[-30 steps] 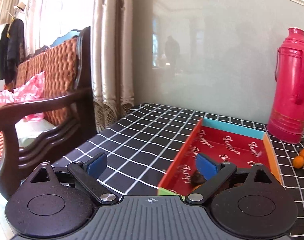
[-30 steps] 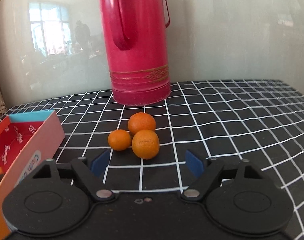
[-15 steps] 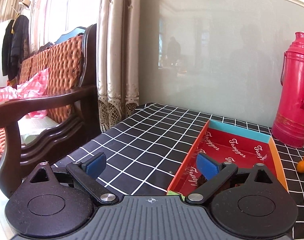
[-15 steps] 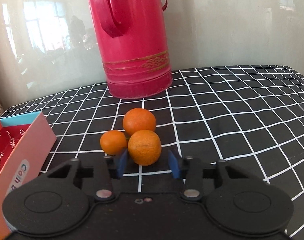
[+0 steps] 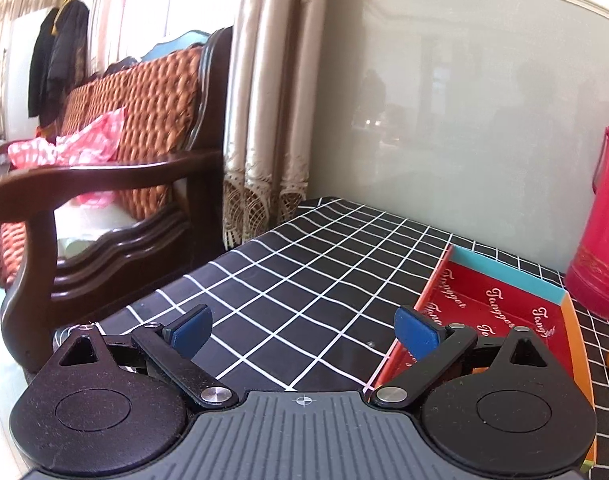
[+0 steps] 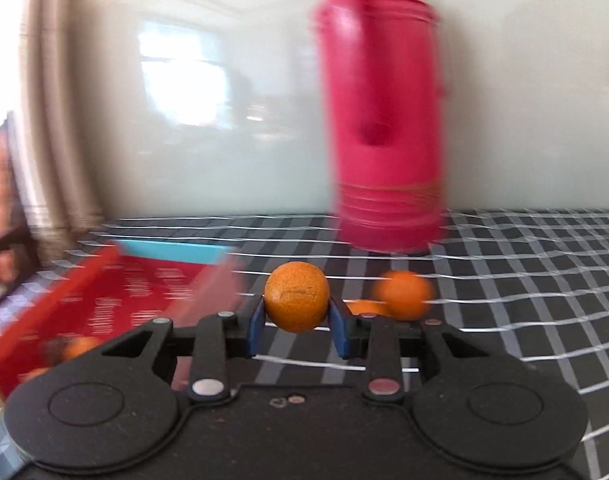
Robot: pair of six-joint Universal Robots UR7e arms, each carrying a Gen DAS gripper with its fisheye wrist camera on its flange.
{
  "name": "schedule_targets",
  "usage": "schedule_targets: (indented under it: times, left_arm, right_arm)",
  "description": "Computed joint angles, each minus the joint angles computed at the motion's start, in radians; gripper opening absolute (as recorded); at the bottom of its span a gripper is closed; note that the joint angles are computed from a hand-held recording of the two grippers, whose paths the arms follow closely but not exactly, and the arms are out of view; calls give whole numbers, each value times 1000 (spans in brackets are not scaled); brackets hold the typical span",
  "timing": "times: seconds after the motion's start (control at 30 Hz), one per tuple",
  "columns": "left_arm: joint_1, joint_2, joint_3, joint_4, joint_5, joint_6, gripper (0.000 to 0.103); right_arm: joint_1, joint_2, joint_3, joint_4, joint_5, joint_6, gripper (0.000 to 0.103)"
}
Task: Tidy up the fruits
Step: 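Carry the orange into the box and open the right gripper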
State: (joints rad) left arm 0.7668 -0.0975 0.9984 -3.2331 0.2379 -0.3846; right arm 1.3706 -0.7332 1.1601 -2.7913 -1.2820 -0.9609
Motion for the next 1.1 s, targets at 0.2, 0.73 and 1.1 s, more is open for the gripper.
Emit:
schedule_targets:
  times: [0.2, 0.73, 1.1]
  left_arm:
    - [-1, 1, 7, 19, 15, -13, 97]
    - [-2, 17, -25, 76, 2, -26, 97]
    - [-12, -24, -61, 963, -89, -637, 97]
  right_arm:
    - [5, -82, 116, 153, 78, -162, 26]
    - [-15, -135, 222, -10, 101, -200, 64]
    - [-38, -39, 129, -506, -107, 71, 92]
